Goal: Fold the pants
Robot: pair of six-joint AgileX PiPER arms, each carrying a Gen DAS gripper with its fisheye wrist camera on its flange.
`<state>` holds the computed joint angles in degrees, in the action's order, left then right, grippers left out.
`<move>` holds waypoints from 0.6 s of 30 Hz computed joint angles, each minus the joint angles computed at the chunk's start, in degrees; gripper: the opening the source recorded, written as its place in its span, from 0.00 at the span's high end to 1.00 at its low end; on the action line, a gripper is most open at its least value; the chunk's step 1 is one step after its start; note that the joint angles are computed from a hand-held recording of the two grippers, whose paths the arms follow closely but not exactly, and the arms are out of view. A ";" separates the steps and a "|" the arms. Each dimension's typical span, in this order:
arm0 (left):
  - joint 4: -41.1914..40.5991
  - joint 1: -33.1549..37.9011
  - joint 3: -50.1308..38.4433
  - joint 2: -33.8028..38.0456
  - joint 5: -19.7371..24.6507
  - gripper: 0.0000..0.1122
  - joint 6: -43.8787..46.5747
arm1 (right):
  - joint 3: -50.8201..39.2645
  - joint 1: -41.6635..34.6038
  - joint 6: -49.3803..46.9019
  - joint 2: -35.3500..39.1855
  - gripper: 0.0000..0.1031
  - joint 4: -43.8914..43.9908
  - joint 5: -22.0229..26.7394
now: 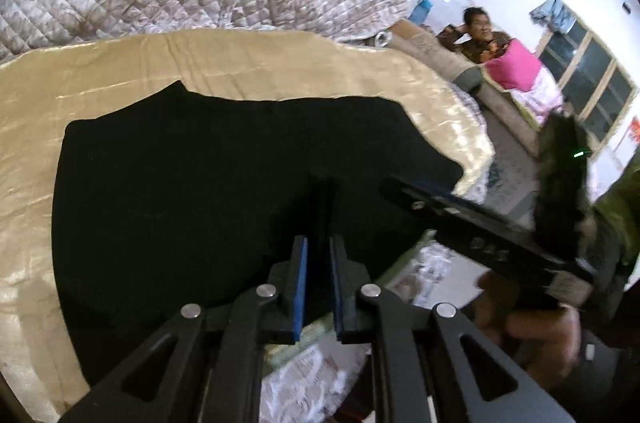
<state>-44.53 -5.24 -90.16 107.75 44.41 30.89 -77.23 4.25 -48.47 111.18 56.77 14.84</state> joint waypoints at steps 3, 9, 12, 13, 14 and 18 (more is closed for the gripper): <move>0.19 1.88 0.73 -1.57 0.15 0.89 1.13 | -0.09 -0.72 -7.80 0.46 0.44 8.09 3.40; 18.80 2.48 -0.38 -1.73 -7.43 0.86 -14.40 | -5.87 -1.94 -4.85 5.14 0.44 8.25 14.03; 22.82 3.88 -0.42 -0.42 -8.45 0.86 -20.01 | -10.82 -1.08 -0.89 8.22 0.44 4.69 17.55; 22.43 4.45 -0.87 0.19 -7.79 0.86 -20.59 | -12.78 -0.69 0.50 9.25 0.45 2.99 18.32; 21.60 5.05 -1.05 0.55 -7.20 0.86 -20.57 | -14.84 -0.49 1.92 10.45 0.47 1.84 19.44; 20.42 5.88 -0.29 0.37 -8.55 0.86 -20.17 | -20.87 0.75 7.63 13.68 0.62 -3.69 20.46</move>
